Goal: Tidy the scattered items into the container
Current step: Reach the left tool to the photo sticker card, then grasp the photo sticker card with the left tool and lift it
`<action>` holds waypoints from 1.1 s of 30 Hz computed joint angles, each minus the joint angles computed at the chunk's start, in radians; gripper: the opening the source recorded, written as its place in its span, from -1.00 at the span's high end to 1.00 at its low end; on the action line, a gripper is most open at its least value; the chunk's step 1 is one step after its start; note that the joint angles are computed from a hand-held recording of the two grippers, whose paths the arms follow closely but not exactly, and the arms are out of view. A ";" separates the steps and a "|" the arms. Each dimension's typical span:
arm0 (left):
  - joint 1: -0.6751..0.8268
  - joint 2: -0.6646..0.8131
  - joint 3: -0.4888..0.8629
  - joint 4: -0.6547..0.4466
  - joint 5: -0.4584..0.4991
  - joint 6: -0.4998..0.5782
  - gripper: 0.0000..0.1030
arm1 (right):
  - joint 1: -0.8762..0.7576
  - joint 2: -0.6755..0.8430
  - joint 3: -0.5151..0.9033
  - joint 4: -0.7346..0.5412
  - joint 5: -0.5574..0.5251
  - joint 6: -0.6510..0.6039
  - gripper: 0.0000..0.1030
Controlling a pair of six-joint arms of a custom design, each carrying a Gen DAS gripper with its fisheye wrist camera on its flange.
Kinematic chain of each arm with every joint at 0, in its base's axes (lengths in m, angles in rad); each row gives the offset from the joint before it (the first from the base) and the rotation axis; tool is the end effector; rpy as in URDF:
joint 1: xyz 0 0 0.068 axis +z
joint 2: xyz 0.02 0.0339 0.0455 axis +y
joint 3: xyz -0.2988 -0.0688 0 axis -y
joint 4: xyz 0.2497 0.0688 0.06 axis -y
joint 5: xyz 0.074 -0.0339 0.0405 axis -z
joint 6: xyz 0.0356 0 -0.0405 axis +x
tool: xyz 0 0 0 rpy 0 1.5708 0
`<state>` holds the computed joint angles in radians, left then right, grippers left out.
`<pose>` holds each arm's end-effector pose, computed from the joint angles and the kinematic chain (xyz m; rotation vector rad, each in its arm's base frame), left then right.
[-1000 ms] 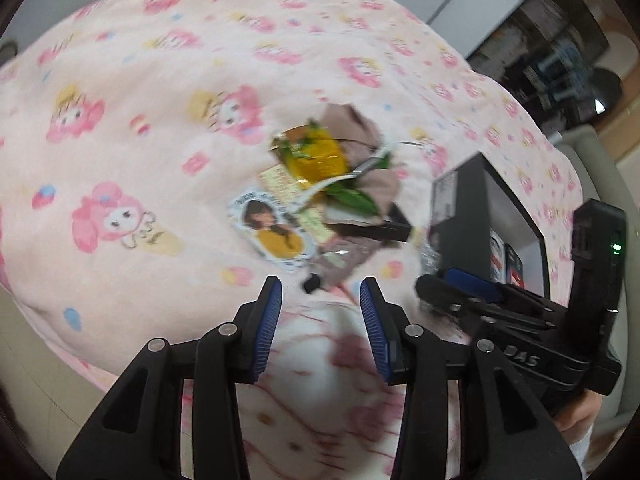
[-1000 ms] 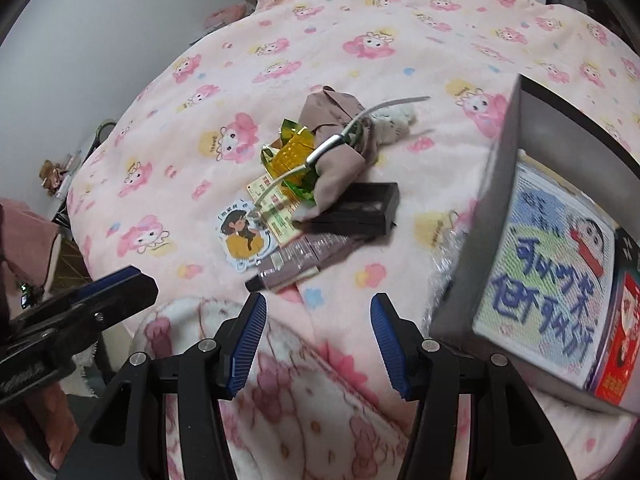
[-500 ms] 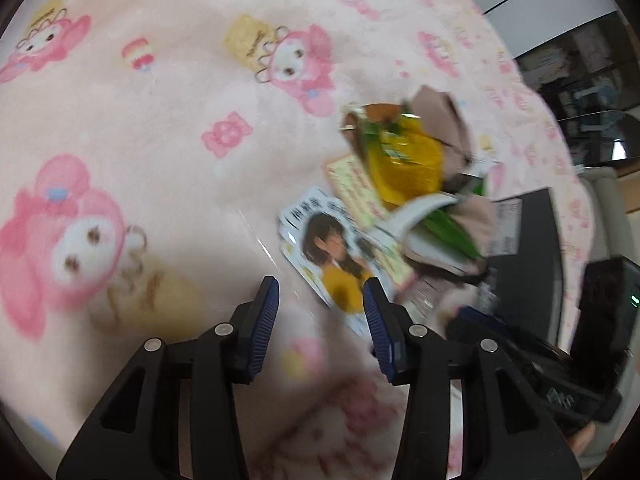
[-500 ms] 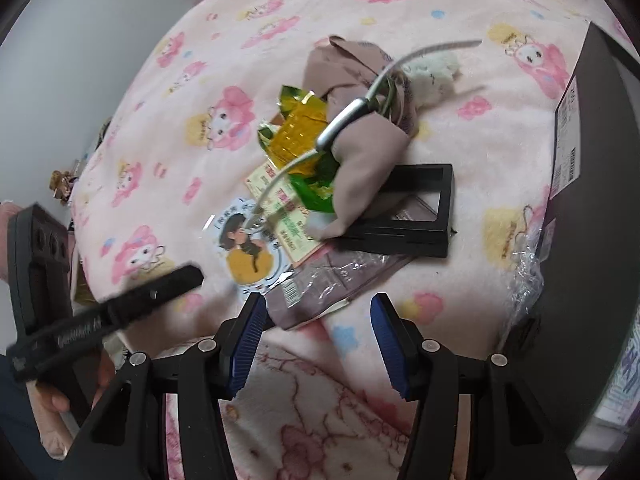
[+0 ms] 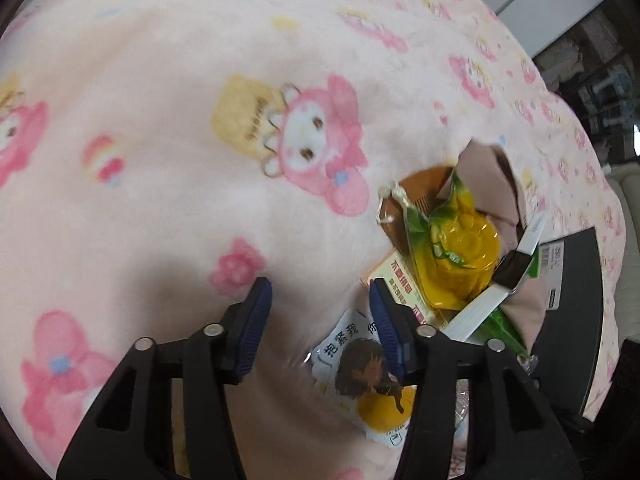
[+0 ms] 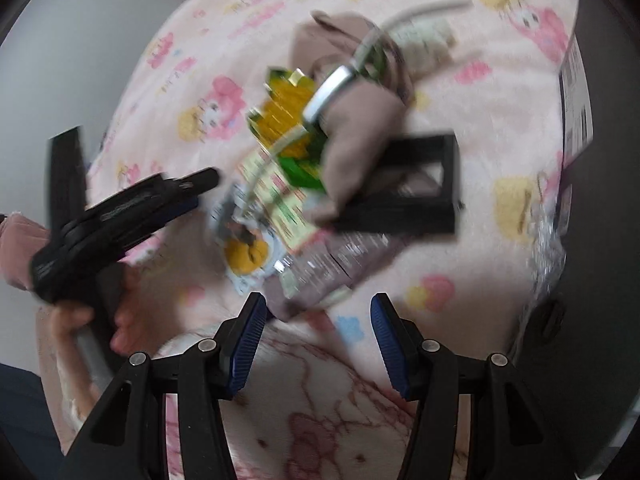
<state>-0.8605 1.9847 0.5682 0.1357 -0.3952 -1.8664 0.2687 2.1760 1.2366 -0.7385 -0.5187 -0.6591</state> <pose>0.1854 -0.1945 0.0472 -1.3627 2.3142 -0.2730 0.3565 0.1165 0.0888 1.3172 -2.7291 -0.8202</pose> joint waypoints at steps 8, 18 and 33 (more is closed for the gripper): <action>-0.077 0.020 0.032 0.019 0.018 0.001 0.59 | 0.071 0.155 0.182 -0.164 -0.043 -0.001 -0.01; -0.250 -0.015 0.053 0.014 -0.075 -0.153 0.85 | 0.109 0.090 0.099 -0.035 0.020 0.056 -0.01; -0.165 -0.040 0.052 0.008 -0.036 -0.059 0.51 | 0.085 0.000 -0.003 0.056 0.040 0.024 0.34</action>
